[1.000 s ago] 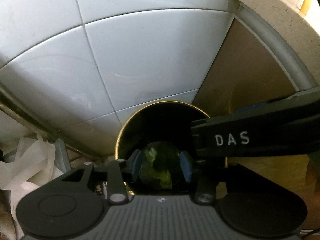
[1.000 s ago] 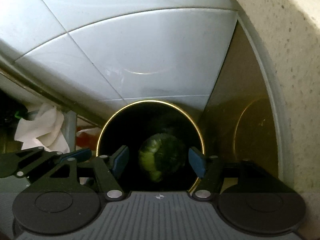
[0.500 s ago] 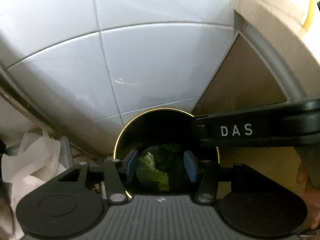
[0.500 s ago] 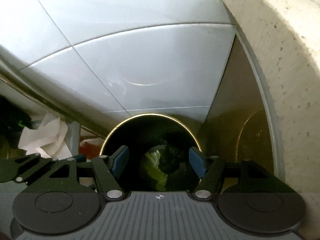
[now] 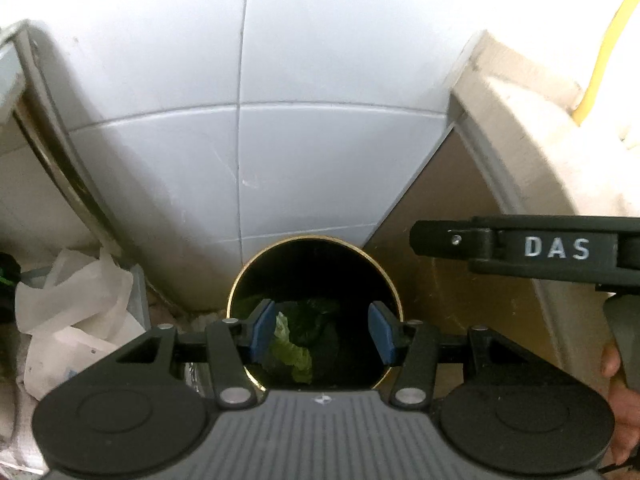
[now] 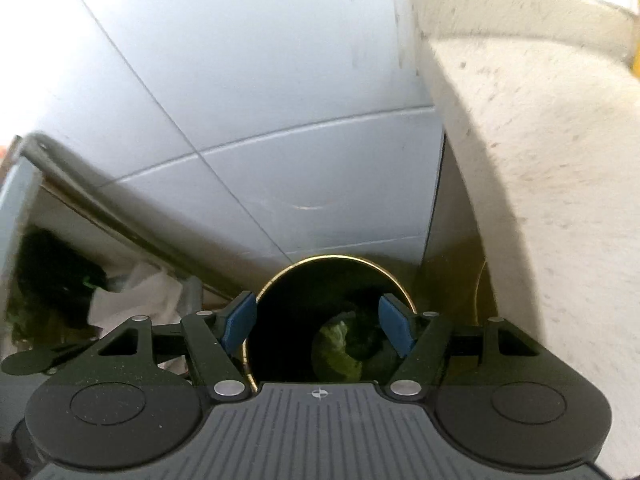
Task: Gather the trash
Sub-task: 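Move both open tools back toward the trash pile on the counter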
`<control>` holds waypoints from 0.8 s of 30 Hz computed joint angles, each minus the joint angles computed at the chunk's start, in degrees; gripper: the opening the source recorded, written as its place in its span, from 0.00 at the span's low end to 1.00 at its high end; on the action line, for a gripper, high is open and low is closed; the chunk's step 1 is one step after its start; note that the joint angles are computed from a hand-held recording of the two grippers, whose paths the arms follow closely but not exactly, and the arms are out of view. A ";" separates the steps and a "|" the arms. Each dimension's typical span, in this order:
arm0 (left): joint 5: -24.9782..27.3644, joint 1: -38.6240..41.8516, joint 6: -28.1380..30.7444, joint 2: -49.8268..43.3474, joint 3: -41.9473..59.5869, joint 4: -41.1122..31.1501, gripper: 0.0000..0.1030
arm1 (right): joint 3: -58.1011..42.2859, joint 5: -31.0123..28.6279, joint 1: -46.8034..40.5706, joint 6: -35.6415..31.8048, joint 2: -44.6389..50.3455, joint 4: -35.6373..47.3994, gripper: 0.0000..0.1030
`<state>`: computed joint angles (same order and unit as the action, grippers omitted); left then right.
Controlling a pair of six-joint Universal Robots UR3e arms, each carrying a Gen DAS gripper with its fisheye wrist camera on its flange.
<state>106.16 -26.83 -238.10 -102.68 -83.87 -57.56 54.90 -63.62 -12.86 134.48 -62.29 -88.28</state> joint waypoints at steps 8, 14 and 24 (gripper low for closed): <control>2.88 -2.68 2.28 1.59 4.48 -2.04 0.44 | -1.14 6.19 -5.37 -1.68 -5.73 5.15 0.75; 3.40 -4.92 5.38 -1.76 12.55 -5.63 0.44 | 2.34 6.52 -9.21 -2.68 -11.56 5.76 0.75; 2.50 -7.76 15.44 -8.54 26.82 -8.93 0.45 | 9.08 9.46 -19.00 -3.06 -22.12 5.94 0.77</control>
